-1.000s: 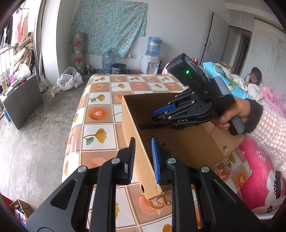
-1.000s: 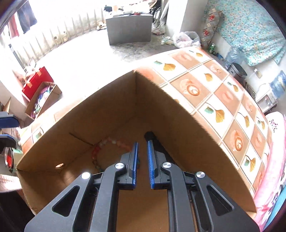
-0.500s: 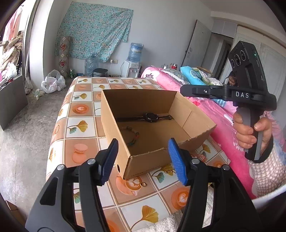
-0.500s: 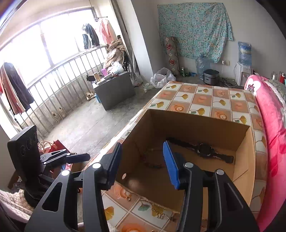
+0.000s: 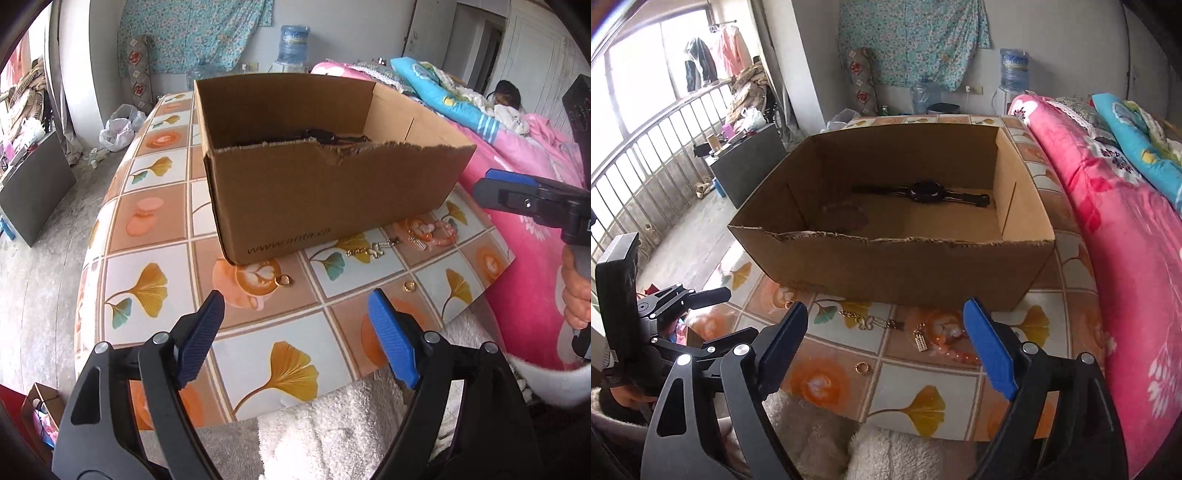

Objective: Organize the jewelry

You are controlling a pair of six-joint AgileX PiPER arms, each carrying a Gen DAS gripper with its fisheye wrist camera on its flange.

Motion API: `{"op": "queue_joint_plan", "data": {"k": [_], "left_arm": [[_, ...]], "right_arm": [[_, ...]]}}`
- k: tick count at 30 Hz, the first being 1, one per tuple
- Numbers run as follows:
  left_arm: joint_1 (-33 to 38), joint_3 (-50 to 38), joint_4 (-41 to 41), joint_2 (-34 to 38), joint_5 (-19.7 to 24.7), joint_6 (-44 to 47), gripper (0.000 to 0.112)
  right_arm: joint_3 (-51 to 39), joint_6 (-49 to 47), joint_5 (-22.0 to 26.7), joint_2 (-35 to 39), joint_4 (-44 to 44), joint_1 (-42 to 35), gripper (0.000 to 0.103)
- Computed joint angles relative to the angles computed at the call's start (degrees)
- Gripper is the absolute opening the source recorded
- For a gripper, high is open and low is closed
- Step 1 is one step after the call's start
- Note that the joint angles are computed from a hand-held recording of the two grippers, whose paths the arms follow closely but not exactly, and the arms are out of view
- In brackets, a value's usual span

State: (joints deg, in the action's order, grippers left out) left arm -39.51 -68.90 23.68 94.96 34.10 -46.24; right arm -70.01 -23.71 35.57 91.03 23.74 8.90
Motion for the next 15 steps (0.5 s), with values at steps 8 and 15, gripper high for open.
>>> {"op": "queue_joint_plan", "data": {"k": [8, 15], "left_arm": [[-0.2, -1.0, -1.5, 3.5, 1.8, 0.8, 0.08], [-0.4, -3.4, -1.3, 6.6, 3.4, 0.1, 0.08]], "right_arm": [[6.1, 20.9, -7.0, -1.5, -20.6, 2.7, 0.096], [7.2, 29.1, -8.1, -0.3, -30.5, 5.1, 0.096]]}}
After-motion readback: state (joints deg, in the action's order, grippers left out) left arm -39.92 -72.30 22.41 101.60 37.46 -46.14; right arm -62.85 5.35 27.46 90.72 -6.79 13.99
